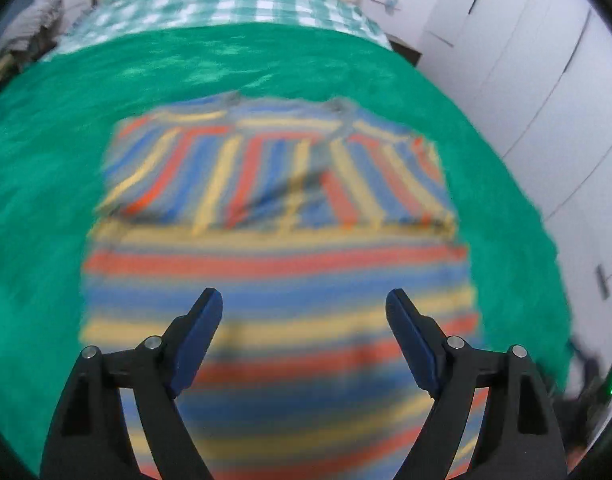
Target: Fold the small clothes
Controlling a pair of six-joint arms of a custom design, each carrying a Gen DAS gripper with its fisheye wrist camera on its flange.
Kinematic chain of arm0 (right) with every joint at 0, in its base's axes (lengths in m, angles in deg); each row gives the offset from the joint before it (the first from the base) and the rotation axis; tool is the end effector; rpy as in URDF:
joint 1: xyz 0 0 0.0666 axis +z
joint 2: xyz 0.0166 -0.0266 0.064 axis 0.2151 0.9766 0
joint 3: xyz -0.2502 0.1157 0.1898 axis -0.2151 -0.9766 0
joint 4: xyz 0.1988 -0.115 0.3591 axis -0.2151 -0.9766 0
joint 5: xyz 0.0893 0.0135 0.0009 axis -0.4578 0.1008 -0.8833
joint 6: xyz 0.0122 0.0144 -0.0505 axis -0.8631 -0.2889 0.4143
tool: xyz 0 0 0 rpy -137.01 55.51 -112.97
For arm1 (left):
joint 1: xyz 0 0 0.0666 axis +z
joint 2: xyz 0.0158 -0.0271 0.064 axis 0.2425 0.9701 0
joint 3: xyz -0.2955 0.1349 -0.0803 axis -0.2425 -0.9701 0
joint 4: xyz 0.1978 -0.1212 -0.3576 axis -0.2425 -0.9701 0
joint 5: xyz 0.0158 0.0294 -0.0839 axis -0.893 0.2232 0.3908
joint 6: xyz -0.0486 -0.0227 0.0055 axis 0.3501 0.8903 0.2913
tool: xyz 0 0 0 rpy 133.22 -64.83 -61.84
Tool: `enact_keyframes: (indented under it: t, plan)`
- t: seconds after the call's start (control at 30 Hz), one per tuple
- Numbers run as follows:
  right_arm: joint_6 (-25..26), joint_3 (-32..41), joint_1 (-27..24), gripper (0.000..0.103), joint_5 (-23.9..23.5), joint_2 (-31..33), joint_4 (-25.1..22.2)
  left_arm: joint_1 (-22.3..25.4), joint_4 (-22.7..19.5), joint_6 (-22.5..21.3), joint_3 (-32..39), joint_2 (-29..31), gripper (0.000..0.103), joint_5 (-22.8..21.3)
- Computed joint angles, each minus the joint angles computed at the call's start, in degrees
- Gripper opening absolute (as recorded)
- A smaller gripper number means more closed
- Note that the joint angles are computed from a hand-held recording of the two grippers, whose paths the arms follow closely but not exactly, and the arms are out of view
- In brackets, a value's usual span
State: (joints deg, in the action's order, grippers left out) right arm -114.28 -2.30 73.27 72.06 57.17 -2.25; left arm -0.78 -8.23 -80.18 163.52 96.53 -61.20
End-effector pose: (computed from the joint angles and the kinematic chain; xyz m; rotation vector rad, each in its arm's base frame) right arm 0.2443 0.3863 0.3540 0.3032 2.3812 -0.3578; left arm 0.4407 -0.1238 0.4324 0.2989 2.5161 -0.3640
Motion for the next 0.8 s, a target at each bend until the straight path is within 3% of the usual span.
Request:
enact_keyframes:
  t: [0.13,0.2,0.3,0.37,0.47,0.53,0.57,0.63,0.73,0.8]
  plan:
    - [1.56,0.17,0.17,0.102,0.06,0.10,1.35,6.94,0.14,-3.24,-10.55,-11.70,0.090,-4.48]
    - [3.21,0.23,0.36,0.102,-0.22,-0.09,3.26,11.18,0.93,-4.28,-12.54,-13.88,0.091,-5.48]
    - [10.09,0.26,-0.35,0.102,-4.23,-1.61,12.26,16.15,3.74,-5.43,-14.51,-15.21,0.096,-7.31]
    - [16.56,1.25,-1.76,0.102,-9.63,-1.98,21.52,18.79,7.60,-5.71,-16.10,-13.94,0.096,-8.30]
    - [22.38,5.37,-5.95,0.099,-21.92,0.87,35.72,21.13,12.34,-5.18,-19.97,-12.34,0.096,-10.60]
    - [23.26,11.01,-9.12,0.084,-30.37,5.97,41.02,22.46,13.15,-3.90,-21.50,-11.75,0.095,-10.19]
    - [23.11,14.74,-10.75,0.077,-34.25,9.42,42.49,23.26,13.05,-2.10,-21.50,-10.83,0.096,-8.89]
    - [22.73,23.33,-13.61,0.055,-39.48,16.97,41.71,23.80,14.26,-1.25,-21.90,-10.98,0.097,-7.60]
    - [22.76,36.57,-16.84,0.054,-42.16,28.26,37.32,23.79,15.60,-1.57,-22.54,-10.81,0.100,-7.17]
    - [20.14,43.57,-18.44,0.054,-43.16,34.47,35.29,23.80,16.33,-2.01,-22.97,-10.74,0.102,-7.34]
